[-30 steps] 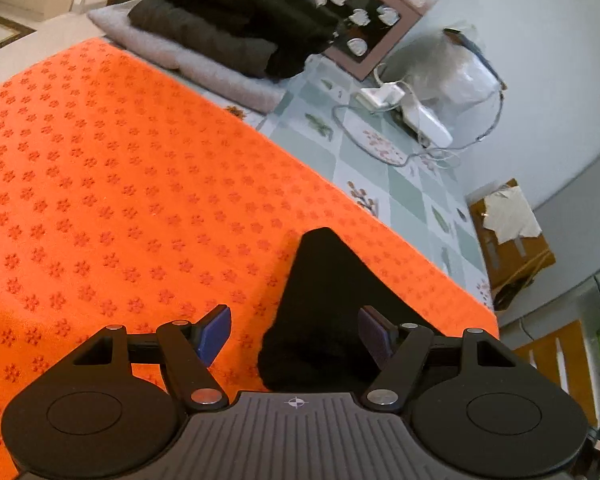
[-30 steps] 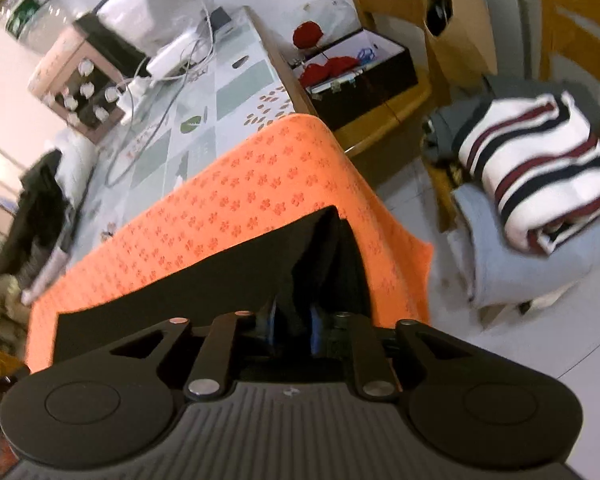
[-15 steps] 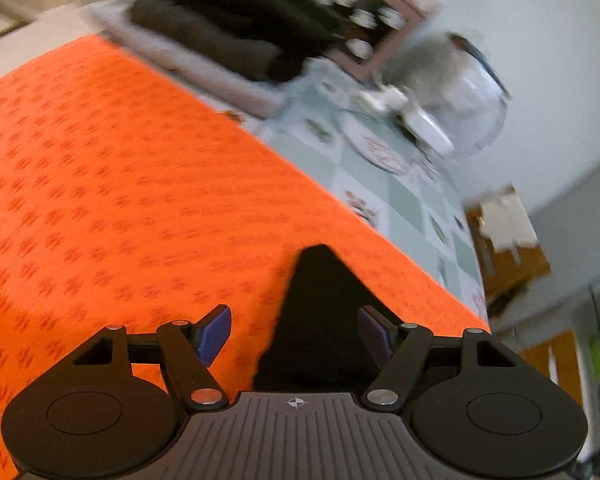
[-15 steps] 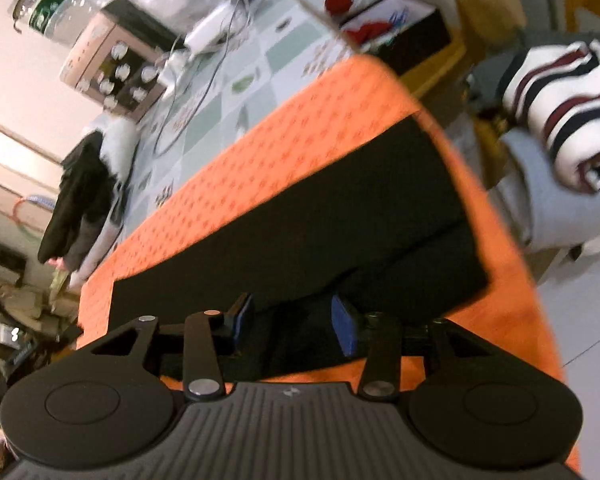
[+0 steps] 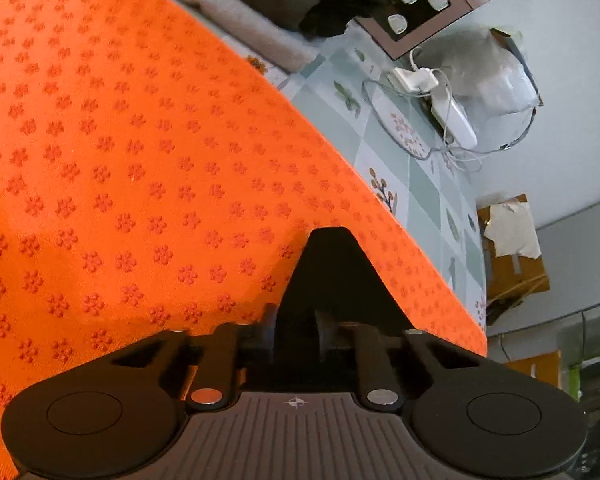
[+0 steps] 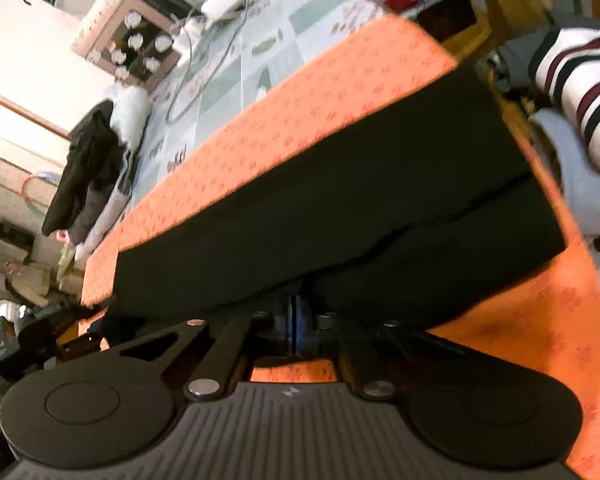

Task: Fold clothes

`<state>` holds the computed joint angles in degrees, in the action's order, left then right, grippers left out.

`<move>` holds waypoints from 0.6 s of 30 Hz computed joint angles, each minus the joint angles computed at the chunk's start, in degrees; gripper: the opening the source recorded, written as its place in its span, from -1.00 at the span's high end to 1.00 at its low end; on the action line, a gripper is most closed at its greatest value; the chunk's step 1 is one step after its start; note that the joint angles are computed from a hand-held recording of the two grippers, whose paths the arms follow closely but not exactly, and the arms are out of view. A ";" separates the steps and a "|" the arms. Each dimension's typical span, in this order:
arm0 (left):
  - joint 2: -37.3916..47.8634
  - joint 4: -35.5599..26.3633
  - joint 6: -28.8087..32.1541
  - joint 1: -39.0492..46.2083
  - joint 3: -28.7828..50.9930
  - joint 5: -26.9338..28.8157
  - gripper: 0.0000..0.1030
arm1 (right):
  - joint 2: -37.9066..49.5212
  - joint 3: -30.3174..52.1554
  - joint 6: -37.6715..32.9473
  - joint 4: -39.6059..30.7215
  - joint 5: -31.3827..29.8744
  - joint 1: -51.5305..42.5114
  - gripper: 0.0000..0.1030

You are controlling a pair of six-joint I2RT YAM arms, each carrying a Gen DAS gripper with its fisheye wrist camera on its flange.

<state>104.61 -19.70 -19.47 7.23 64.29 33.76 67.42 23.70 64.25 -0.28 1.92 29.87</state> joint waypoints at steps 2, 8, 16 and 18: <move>0.07 0.03 0.08 0.07 0.16 -0.13 0.70 | -2.15 0.14 -0.78 -2.10 1.00 -1.22 0.95; -0.73 0.87 -1.07 0.23 -0.32 -0.03 0.80 | -9.92 1.06 -4.81 -12.14 3.22 -6.18 0.96; -1.07 -0.26 2.13 0.29 -0.49 -1.66 0.80 | -23.28 1.42 -7.10 -27.07 11.14 -10.64 0.96; -1.12 -0.65 4.05 0.11 -0.59 -2.21 0.80 | -26.14 0.99 -6.58 -29.57 12.99 -11.06 0.96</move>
<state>103.48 -20.35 -15.42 7.34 63.70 31.55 41.28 24.69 57.67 -29.84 14.90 18.80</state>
